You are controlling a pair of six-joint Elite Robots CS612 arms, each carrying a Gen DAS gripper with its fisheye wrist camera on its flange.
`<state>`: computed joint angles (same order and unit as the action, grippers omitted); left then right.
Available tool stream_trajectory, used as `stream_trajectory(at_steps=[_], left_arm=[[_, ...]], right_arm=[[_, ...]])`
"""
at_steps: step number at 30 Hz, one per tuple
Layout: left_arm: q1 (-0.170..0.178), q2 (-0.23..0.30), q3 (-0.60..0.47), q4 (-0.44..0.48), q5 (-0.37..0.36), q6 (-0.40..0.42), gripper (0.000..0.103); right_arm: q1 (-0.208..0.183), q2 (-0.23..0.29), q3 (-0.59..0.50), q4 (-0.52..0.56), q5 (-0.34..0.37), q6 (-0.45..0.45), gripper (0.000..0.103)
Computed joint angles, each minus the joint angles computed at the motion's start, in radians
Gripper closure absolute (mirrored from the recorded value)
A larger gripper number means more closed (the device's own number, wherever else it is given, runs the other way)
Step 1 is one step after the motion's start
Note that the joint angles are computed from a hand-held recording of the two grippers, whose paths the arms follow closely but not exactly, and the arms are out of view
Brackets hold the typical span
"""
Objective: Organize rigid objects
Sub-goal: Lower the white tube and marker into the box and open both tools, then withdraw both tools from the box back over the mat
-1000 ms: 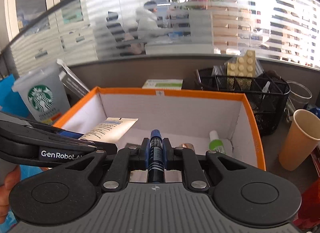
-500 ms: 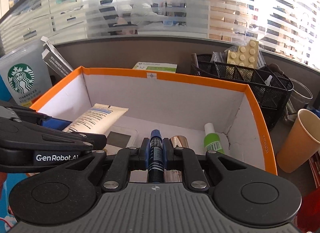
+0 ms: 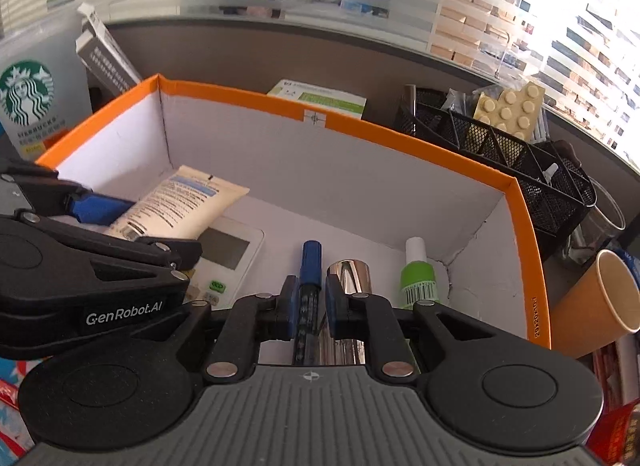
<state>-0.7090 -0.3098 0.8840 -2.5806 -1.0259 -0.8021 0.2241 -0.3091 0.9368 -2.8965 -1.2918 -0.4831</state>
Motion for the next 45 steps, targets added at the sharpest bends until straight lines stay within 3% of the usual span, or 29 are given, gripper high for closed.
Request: stream_trajectory(at_steps=[8,13,16,17,18,19,22,25,27,29,30,34,37,41,45], left_arm=[[-0.003,0.0,-0.005,0.018,0.009,0.008,0.057],[-0.01,-0.003,0.001,0.016,0.049,0.011,0.044],[-0.013,-0.017,0.028,-0.034,0.05,0.025,0.038],[-0.016,-0.023,0.041,-0.055,0.06,0.027,0.022],[-0.02,-0.03,0.057,-0.088,0.074,0.036,0.013],[-0.025,-0.038,0.073,-0.124,0.093,0.054,0.013],[-0.042,-0.059,0.114,-0.211,0.15,0.117,0.012],[-0.058,-0.081,0.157,-0.302,0.192,0.155,0.002],[-0.068,-0.093,0.181,-0.36,0.228,0.182,0.001],[-0.079,-0.108,0.204,-0.401,0.26,0.211,0.0],[-0.084,-0.116,0.218,-0.423,0.27,0.227,0.0],[-0.104,-0.153,0.29,-0.514,0.338,0.264,0.0],[-0.116,-0.177,0.351,-0.553,0.407,0.232,0.0],[-0.124,-0.202,0.448,-0.636,0.378,0.222,0.0],[-0.121,-0.199,0.514,-0.661,0.305,0.261,0.0]], right_arm=[[0.003,-0.003,0.005,-0.002,-0.035,-0.014,0.078],[0.0,-0.012,0.02,-0.017,-0.045,-0.003,0.072],[-0.005,-0.024,0.045,-0.04,-0.04,0.0,0.07],[-0.008,-0.03,0.056,-0.049,-0.033,0.003,0.064],[-0.01,-0.037,0.069,-0.06,-0.024,0.003,0.059],[-0.013,-0.045,0.086,-0.079,-0.013,0.003,0.053],[-0.017,-0.071,0.14,-0.153,0.011,0.012,0.053],[-0.02,-0.094,0.187,-0.217,0.04,0.024,0.051],[-0.02,-0.11,0.218,-0.262,0.054,0.032,0.041],[-0.019,-0.125,0.253,-0.329,0.06,0.039,0.022],[-0.019,-0.133,0.269,-0.361,0.059,0.038,0.02],[-0.027,-0.175,0.346,-0.474,0.091,0.034,0.015],[-0.038,-0.208,0.413,-0.546,0.121,0.014,0.011],[-0.06,-0.237,0.498,-0.615,0.192,-0.024,0.011],[-0.089,-0.236,0.544,-0.541,0.271,-0.082,0.014]])
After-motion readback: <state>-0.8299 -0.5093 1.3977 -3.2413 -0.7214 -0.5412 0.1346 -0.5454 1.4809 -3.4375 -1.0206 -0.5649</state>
